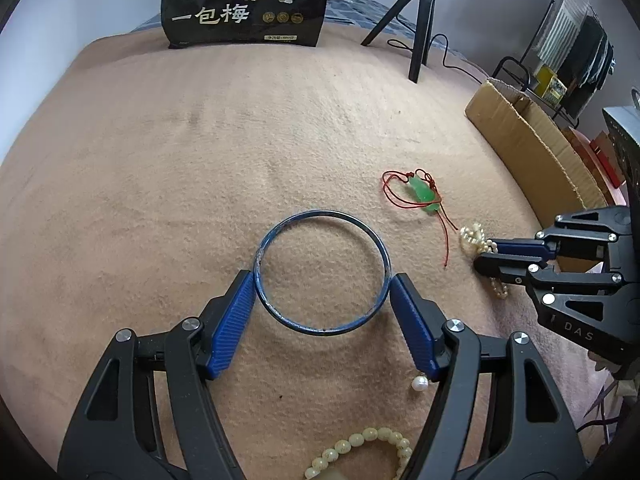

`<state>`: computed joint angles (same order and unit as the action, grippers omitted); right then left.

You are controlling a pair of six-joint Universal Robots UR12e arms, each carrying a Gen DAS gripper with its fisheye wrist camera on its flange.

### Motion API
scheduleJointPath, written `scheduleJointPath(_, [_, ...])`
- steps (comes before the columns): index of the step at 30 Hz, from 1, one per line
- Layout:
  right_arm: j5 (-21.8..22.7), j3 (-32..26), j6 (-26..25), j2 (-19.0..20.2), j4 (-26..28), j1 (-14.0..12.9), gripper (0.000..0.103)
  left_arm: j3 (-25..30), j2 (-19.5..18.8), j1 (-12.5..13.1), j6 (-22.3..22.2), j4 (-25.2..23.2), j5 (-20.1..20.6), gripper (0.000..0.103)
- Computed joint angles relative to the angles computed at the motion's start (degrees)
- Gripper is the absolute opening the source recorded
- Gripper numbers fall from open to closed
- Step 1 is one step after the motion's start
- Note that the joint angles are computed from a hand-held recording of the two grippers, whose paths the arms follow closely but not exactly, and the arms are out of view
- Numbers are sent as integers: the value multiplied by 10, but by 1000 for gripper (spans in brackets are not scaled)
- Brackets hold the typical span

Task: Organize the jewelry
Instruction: 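Lift and carry the bangle and pearl necklace over the box with both tools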

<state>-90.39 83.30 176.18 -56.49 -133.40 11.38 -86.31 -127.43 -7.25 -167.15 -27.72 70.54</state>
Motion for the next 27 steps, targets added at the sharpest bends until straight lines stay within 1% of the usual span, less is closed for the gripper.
scheduleJointPath(3, [7,10,8,-5,-13,0,7,-4,4,0,0,4,1,71])
scheduleJointPath(10, [33,38,46,-23,-56,-7,6,-12,13,0,3,16,6,71])
scheduleJointPath(19, [63,80,81,-62,-126,-13,6,-27,30,0,7,40,7,71])
scheduleJointPath(27, [71,112,103,-100,-186,-16,6,-42,48,-2,15,62,0,71])
